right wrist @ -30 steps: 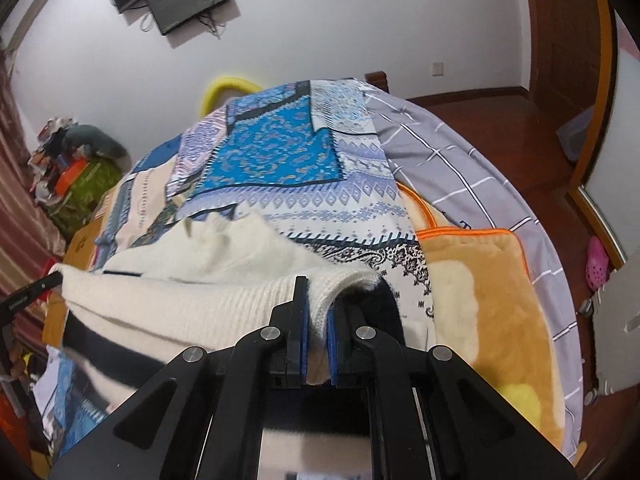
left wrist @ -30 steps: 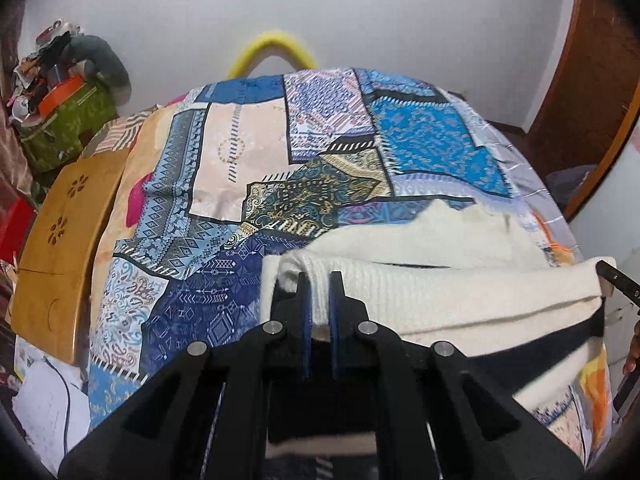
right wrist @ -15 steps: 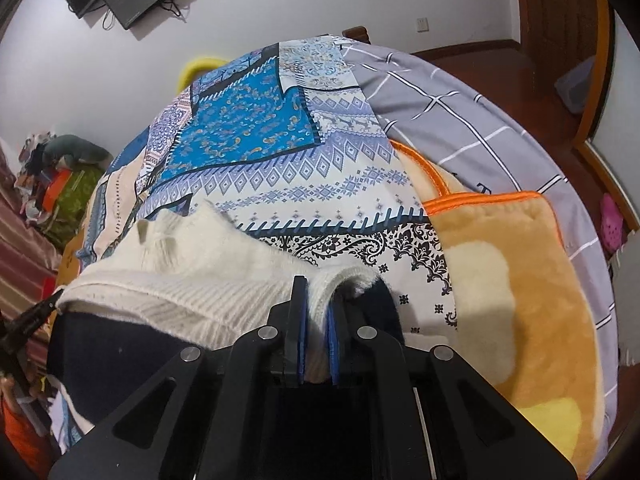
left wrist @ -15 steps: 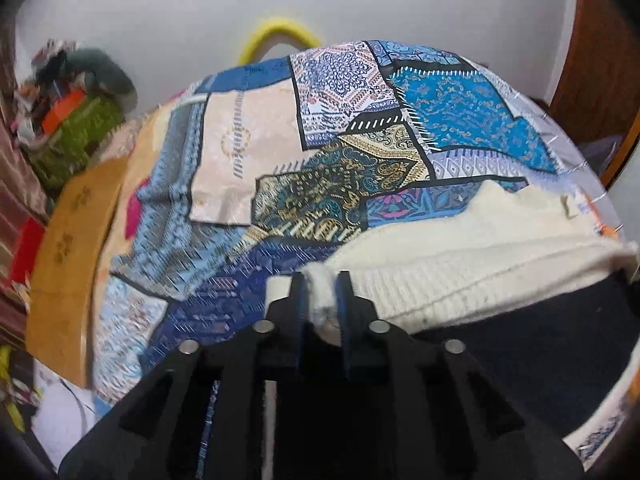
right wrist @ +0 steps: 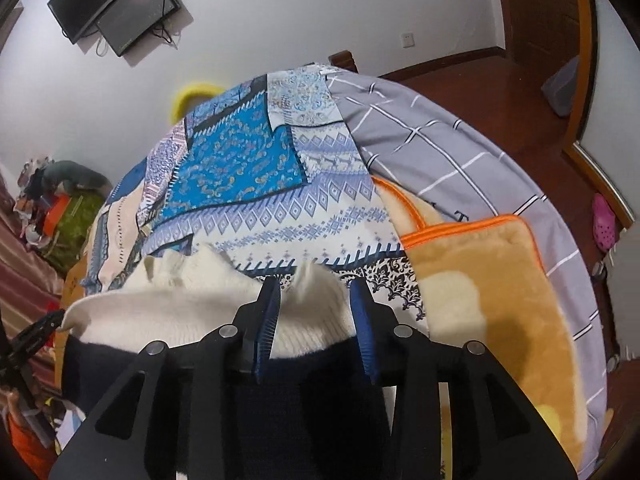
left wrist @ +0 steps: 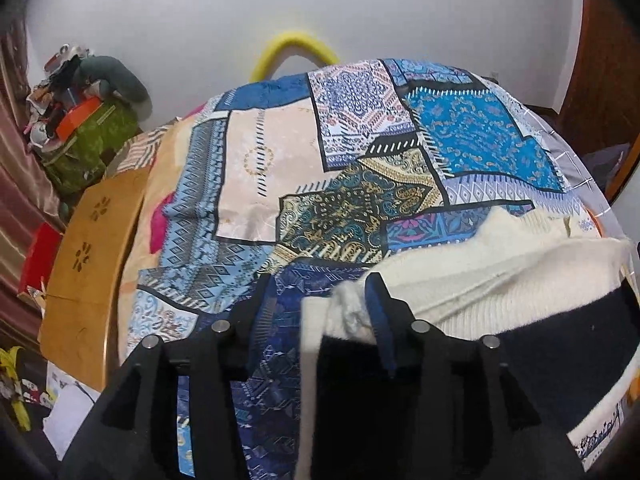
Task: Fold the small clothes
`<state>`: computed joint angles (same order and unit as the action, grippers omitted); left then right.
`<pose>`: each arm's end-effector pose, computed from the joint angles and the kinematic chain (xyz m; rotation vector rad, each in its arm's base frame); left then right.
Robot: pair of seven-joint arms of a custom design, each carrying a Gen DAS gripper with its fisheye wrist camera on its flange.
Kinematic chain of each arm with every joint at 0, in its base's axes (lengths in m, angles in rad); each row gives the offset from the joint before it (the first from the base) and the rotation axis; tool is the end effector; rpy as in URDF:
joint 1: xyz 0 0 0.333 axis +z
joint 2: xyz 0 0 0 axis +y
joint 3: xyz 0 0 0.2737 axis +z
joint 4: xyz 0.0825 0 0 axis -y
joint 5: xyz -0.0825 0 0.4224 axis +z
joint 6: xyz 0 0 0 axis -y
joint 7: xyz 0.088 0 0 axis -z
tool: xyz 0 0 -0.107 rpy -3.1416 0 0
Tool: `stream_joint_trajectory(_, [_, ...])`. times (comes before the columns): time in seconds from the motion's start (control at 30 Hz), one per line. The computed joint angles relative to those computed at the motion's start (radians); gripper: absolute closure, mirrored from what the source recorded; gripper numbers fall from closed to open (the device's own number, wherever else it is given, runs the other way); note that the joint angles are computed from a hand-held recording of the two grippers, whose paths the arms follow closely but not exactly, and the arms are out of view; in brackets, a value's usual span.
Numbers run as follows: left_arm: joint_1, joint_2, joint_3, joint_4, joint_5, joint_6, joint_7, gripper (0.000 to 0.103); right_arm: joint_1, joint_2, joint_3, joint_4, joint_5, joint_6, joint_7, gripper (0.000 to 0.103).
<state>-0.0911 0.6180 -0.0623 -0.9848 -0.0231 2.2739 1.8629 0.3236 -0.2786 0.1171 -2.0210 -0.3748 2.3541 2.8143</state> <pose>0.7790 -0.1040 0.5488 -1.4196 2.1711 -0.6486 0.5138 0.2431 0.5909 -1.1453 2.2090 -0.4352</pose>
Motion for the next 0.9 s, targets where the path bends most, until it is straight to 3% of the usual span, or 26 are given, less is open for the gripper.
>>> stream_joint_trajectory(0.1, [0.009, -0.025, -0.001, -0.019, -0.010, 0.014, -0.009, 0.048, 0.008, -0.002, 0.004, 0.017, 0.002, -0.028, -0.030, 0.070])
stream_joint_trajectory(0.27, [0.031, -0.056, -0.012, -0.027, -0.048, -0.013, -0.026, 0.046, 0.030, 0.038, 0.022, 0.086, -0.015, -0.076, -0.104, 0.065])
stream_joint_trajectory(0.4, [0.051, -0.141, -0.039, -0.139, -0.100, 0.010, 0.033, 0.041, 0.052, 0.101, 0.037, 0.163, -0.035, -0.100, -0.170, 0.063])
stream_joint_trajectory(0.5, [0.050, -0.204, -0.051, -0.230, -0.128, 0.037, 0.082, 0.036, 0.073, 0.170, 0.049, 0.237, -0.054, -0.097, -0.211, 0.047])
stream_joint_trajectory(0.73, [0.030, -0.239, -0.069, -0.296, -0.177, 0.007, 0.154, 0.034, 0.129, 0.335, 0.058, 0.405, -0.096, -0.116, -0.300, 0.025])
stream_joint_trajectory(0.9, [0.008, -0.220, -0.070, -0.303, -0.180, -0.042, 0.145, 0.034, 0.151, 0.417, 0.048, 0.467, -0.026, -0.113, -0.372, 0.022])
